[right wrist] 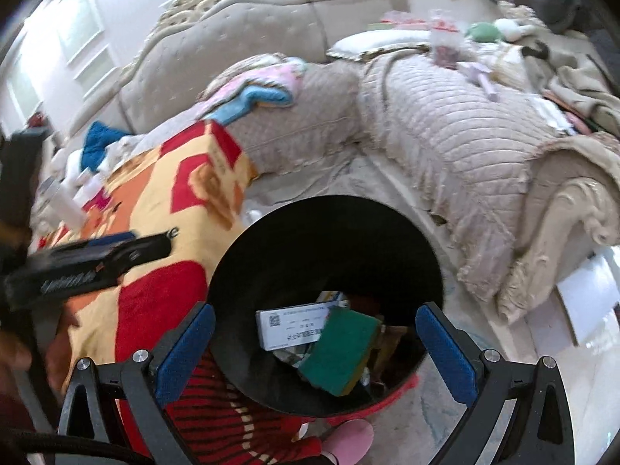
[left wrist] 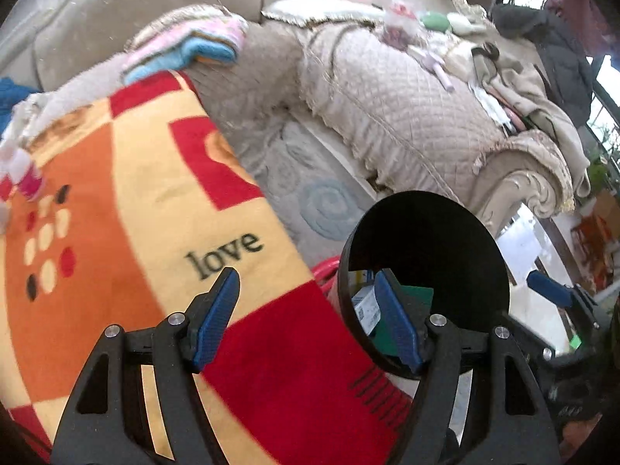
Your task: Collect trash
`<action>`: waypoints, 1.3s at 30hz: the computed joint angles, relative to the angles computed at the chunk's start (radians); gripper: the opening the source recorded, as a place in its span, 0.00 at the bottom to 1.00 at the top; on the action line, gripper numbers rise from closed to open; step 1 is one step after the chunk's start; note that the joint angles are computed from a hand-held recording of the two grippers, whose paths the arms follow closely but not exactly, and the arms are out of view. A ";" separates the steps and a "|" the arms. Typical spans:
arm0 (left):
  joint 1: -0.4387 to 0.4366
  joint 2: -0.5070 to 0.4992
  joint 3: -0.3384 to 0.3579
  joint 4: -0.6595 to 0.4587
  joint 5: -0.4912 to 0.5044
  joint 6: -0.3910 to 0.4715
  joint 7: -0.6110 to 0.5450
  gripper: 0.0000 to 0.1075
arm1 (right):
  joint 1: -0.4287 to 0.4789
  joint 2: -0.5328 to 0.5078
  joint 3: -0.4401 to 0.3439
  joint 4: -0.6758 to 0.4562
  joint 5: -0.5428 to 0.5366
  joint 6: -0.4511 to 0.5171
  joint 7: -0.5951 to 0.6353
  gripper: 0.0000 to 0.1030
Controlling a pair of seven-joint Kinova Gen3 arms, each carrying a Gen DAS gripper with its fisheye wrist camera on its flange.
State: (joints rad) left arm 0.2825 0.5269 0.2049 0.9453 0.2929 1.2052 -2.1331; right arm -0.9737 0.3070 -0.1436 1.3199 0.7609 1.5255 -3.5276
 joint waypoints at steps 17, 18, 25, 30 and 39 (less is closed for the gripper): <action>-0.166 -0.268 0.010 0.354 0.243 -0.234 -0.252 0.66 | -0.212 0.214 0.140 -0.426 0.133 0.382 0.148 1.00; -0.170 -0.278 0.009 0.367 0.255 -0.242 -0.267 0.66 | -0.218 0.220 0.148 -0.439 0.135 0.388 0.157 1.00; -0.192 -0.302 -0.008 0.395 0.322 -0.245 -0.316 0.66 | -0.245 0.250 0.190 -0.511 0.140 0.421 0.205 1.00; -0.200 -0.313 -0.015 0.413 0.348 -0.248 -0.336 0.66 | -0.259 0.262 0.210 -0.538 0.143 0.436 0.223 1.00; -0.203 -0.317 -0.024 0.424 0.366 -0.255 -0.348 0.66 | -0.264 0.271 0.223 -0.559 0.133 0.445 0.231 1.00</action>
State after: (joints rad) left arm 0.0790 0.2096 0.1807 1.3696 0.6586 0.9503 -2.4806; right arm -1.2374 0.5775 0.0790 0.7607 0.8939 1.9700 -3.2963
